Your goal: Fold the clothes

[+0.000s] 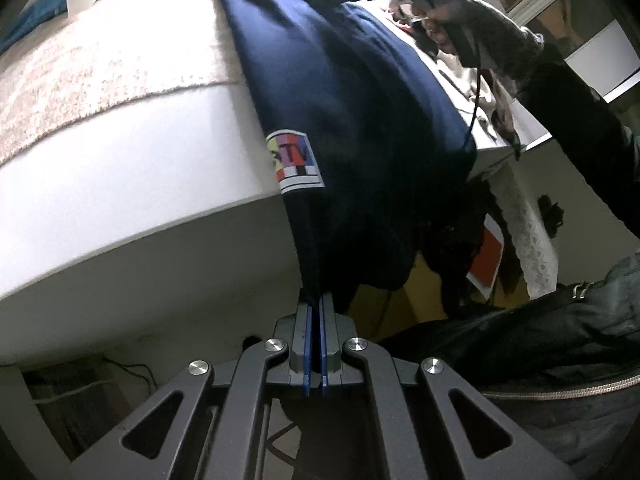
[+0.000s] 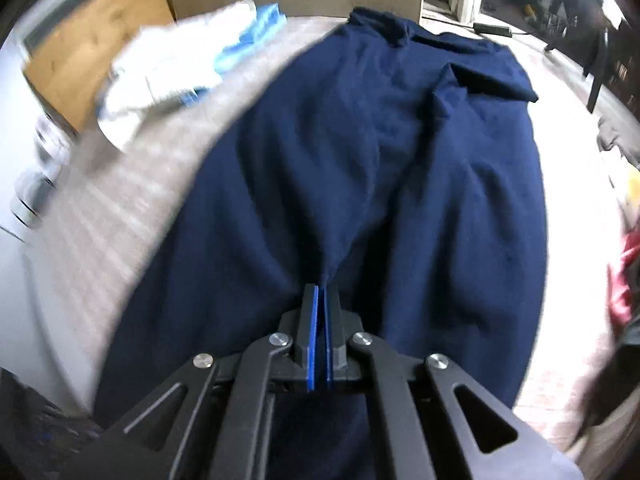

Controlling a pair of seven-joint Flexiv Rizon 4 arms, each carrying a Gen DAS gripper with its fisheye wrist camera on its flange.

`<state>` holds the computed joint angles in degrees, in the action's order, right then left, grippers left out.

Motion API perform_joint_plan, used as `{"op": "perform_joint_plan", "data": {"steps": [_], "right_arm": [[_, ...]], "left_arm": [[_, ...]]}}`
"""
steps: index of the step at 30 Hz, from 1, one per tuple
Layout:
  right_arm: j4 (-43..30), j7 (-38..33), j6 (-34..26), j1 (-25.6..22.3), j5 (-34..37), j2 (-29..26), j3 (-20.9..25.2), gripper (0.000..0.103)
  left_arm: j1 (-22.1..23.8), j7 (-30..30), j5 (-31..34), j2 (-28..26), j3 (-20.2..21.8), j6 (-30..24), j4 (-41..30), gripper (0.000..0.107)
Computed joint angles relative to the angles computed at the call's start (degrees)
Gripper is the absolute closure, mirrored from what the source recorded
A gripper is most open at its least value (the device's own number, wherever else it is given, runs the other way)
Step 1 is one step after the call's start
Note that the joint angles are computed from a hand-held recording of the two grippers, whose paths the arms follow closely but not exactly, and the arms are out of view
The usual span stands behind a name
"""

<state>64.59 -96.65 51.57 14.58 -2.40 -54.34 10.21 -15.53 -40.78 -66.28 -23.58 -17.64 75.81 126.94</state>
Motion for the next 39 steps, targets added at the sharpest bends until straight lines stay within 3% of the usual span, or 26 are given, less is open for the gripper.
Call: {"op": "perform_joint_plan", "data": {"steps": [1,3,5,7,10,15,18,23,33,34,35,36,37,39], "right_arm": [[1.1,-0.36,1.06,0.01,-0.01,0.62,0.0,0.1],[3.81,0.77,2.06,-0.11,0.14,2.99,-0.51,0.098],[8.15,1.24,3.78,-1.58,1.35,6.74,0.14,0.088],[14.9,-2.48,6.73,-6.7,6.84,12.32,5.1,0.08],[26.71,-7.92,10.31,-13.89,17.67,21.44,11.45,0.058],[41.52,-11.85,9.81,-18.47,30.39,30.82,12.96,0.057],[45.42,-11.02,10.33,-14.94,29.78,30.28,9.66,0.057],[43.31,-11.71,8.61,-13.39,29.37,24.61,8.18,0.057],[36.67,-17.97,4.0,-17.35,32.43,18.13,11.86,0.058],[36.11,-19.34,3.39,-18.1,33.6,17.92,12.52,0.066],[35.77,-20.48,3.06,-18.42,34.42,17.92,12.8,0.091],[35.86,-20.91,3.16,-18.02,34.46,18.27,12.41,0.101],[36.1,-20.78,3.24,-17.41,34.13,18.75,11.75,0.1],[36.49,-21.47,2.31,-17.51,34.38,20.13,11.49,0.1]], "left_arm": [[0.08,-0.65,0.83,-0.13,0.46,-0.5,-0.05,0.104],[-0.83,-6.51,8.56,-0.9,3.7,-1.14,-0.49,0.103],[-0.27,-9.95,12.87,-0.77,4.61,-1.77,-0.11,0.105],[1.07,-11.4,14.53,-0.11,4.07,-2.02,0.8,0.105],[3.29,-10.94,12.41,0.63,1.33,-0.58,1.51,0.098],[4.08,-11.46,15.63,-0.71,0.95,-0.58,-1.3,0.093],[3.93,-13.41,20.63,-2.22,1.86,-2.95,-4.05,0.092],[3.38,-18.76,29.0,-2.75,4.17,-6.13,-6.96,0.088],[5.87,-20.59,25.84,-3.11,0.27,-5.03,-6.32,0.086],[6.04,-20.31,24.92,-3.08,-0.32,-4.21,-5.98,0.087],[6.38,-19.94,23.67,-3.15,-1.1,-3.48,-5.72,0.089],[6.67,-19.58,22.48,-3.19,-1.8,-2.77,-5.46,0.099],[6.73,-19.42,21.8,-3.15,-2.11,-2.25,-5.23,0.104],[6.47,-19.0,21.75,-2.56,-2.22,-2.07,-4.82,0.104]]}}
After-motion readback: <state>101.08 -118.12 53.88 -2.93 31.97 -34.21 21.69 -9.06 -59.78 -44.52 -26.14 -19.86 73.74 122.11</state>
